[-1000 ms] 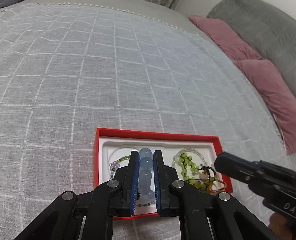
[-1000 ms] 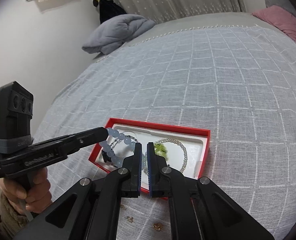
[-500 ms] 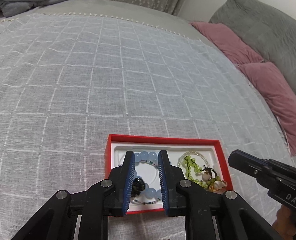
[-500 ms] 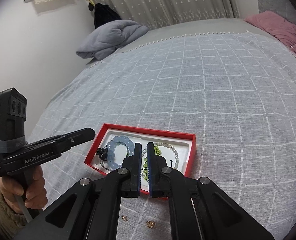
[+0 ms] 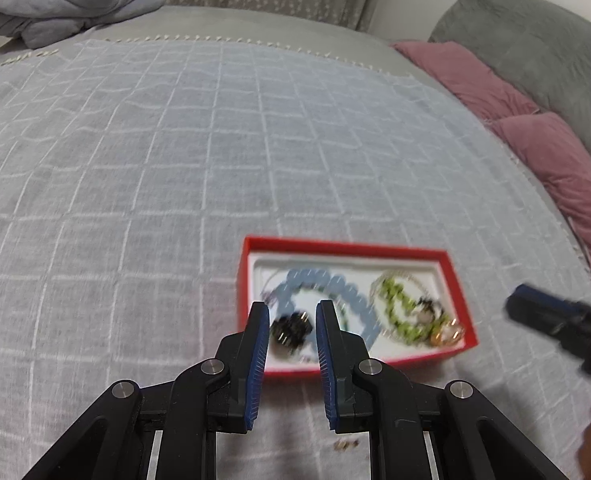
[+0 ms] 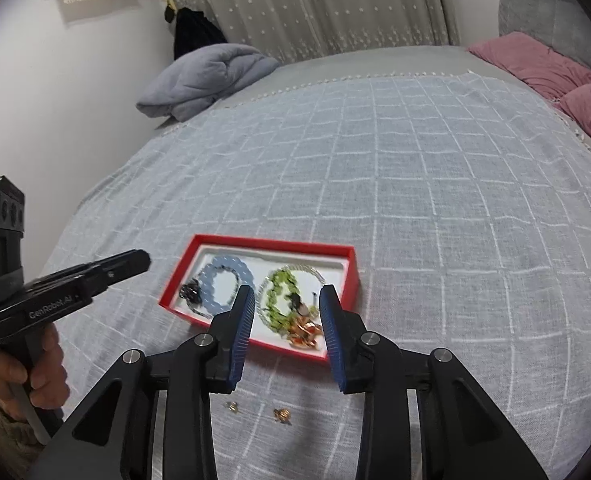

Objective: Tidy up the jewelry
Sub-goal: 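Open both grippers to drop the bracelets into the red box, then move right gripper to the gold flower earring while left gripper approaches the silver ring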

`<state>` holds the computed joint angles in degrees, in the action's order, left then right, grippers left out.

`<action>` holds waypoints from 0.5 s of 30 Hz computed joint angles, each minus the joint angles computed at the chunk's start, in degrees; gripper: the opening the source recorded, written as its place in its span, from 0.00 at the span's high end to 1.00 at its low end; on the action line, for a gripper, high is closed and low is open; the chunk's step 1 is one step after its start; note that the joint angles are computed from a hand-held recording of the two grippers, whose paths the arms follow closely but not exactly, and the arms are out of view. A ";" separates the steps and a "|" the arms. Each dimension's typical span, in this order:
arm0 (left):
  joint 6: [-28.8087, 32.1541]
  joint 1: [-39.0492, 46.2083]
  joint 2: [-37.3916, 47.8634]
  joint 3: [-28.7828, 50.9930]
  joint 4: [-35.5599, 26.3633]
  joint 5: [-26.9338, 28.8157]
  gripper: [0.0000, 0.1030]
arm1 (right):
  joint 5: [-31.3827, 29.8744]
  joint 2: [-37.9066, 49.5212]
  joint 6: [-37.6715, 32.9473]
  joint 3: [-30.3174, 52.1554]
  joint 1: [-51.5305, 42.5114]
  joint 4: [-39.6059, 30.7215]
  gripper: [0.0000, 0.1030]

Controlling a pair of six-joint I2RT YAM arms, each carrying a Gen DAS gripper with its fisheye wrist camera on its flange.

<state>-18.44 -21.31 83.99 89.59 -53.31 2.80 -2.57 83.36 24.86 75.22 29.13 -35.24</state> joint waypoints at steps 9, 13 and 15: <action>-0.80 -1.67 -4.16 -5.60 -1.05 -0.84 0.82 | 0.70 -3.49 -0.47 -0.69 1.96 -1.78 0.60; -0.53 -3.16 -6.26 -8.45 -1.56 -2.19 0.82 | 0.35 -3.88 -0.53 -0.23 2.69 -3.33 0.59; -0.50 -4.07 -6.91 -9.64 -1.96 -2.70 0.82 | 0.77 -3.24 -0.77 0.28 3.21 -4.41 0.59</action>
<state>-18.95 -25.38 77.08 79.95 -55.28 0.10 -1.79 80.12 24.09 75.50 32.34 -39.65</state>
